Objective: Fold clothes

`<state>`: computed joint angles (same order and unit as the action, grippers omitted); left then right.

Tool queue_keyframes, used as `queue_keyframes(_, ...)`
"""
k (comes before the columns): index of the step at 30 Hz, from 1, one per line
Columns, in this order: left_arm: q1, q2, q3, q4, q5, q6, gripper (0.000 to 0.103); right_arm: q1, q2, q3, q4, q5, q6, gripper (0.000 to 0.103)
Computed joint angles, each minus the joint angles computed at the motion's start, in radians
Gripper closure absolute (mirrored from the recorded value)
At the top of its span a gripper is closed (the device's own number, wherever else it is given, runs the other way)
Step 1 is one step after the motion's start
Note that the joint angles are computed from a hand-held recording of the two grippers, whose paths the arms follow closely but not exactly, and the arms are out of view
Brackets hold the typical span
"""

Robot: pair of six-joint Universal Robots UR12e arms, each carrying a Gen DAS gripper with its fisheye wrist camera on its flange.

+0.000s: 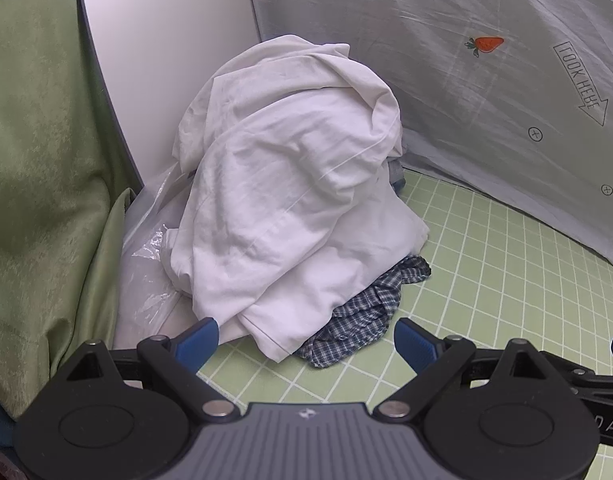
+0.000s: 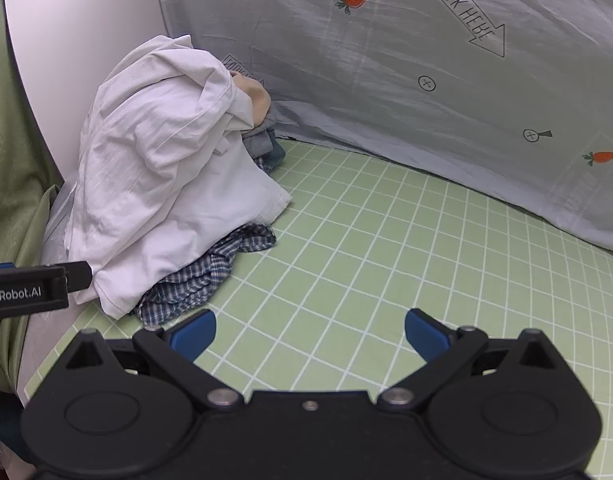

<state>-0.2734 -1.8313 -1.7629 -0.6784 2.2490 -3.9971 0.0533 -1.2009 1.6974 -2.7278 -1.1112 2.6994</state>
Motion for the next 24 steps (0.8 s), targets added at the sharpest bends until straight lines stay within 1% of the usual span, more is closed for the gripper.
queue_keyframes(16, 0.001, 0.002, -0.001, -0.025, -0.009, -0.014, 0.009, -0.001, -0.003, 0.0, 0.018, 0.004, -0.014, 0.001)
queue_keyframes(24, 0.003, 0.002, -0.002, -0.036, -0.011, -0.024, 0.009, 0.005, 0.0, -0.004, 0.023, -0.022, -0.019, 0.001)
